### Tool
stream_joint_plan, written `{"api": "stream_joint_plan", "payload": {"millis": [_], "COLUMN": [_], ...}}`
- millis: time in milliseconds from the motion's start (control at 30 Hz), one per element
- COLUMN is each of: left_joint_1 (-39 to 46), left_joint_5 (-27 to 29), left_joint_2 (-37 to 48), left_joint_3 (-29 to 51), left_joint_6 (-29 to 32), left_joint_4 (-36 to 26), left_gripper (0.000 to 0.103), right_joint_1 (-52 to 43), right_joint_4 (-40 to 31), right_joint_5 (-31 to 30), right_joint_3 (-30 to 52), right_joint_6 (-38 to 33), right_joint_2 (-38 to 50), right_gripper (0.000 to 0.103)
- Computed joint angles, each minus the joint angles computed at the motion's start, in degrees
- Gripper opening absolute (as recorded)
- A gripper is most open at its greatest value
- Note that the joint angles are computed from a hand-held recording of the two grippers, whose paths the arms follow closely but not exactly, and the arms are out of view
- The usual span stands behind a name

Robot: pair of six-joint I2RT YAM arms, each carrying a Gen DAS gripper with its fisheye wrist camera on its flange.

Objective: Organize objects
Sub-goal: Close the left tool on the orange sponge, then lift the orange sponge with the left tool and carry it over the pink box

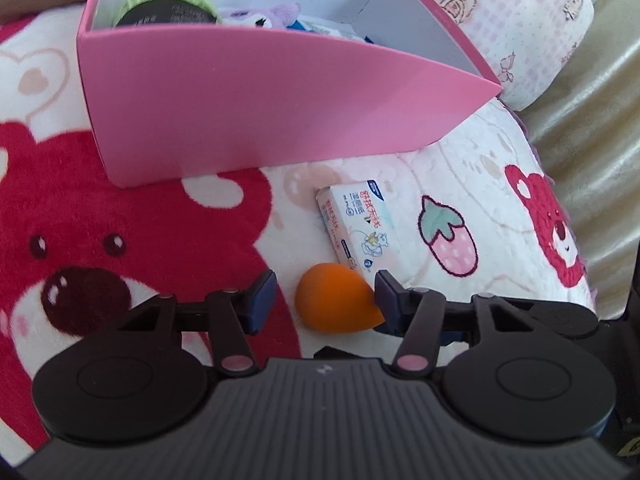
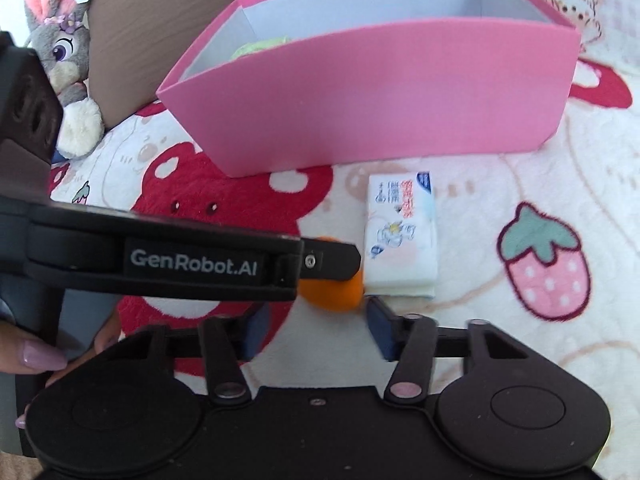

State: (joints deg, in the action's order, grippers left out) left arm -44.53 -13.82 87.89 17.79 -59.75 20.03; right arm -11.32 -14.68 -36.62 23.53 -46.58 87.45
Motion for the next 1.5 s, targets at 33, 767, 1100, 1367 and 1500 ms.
{"api": "stream_joint_plan", "payload": {"millis": [33, 767, 1100, 1367, 1500], "left_joint_1": [0.51, -3.03, -4.49, -8.25, -10.62], "left_joint_5": [1.96, -1.01, -0.02, -3.4, -5.52], "left_joint_2": [0.62, -4.92, -9.2, -12.29, -15.48], "left_joint_3": [-0.73, 1.62, -0.18, 1.16, 1.44], "left_joint_6": [-1.03, -3.79, -7.41, -7.59, -8.41], "left_joint_4": [2.35, -7.56, -7.42, -11.94, -15.82], "left_gripper": [0.052, 0.046, 0.046, 0.046, 0.046], "right_joint_1": [-0.47, -0.94, -2.56, -4.45, -5.53], "right_joint_4": [-0.25, -2.02, -3.08, -7.41, -9.87], "right_joint_5": [-0.82, -0.78, -2.08, -4.78, -5.93], "right_joint_3": [-0.1, -3.03, -3.12, -2.93, -2.97], "right_joint_6": [-0.78, -6.88, -6.25, -8.92, -11.27], "right_joint_2": [-0.37, -7.3, -11.41, -15.62, -17.44], "right_gripper": [0.038, 0.039, 0.046, 0.053, 0.054]}}
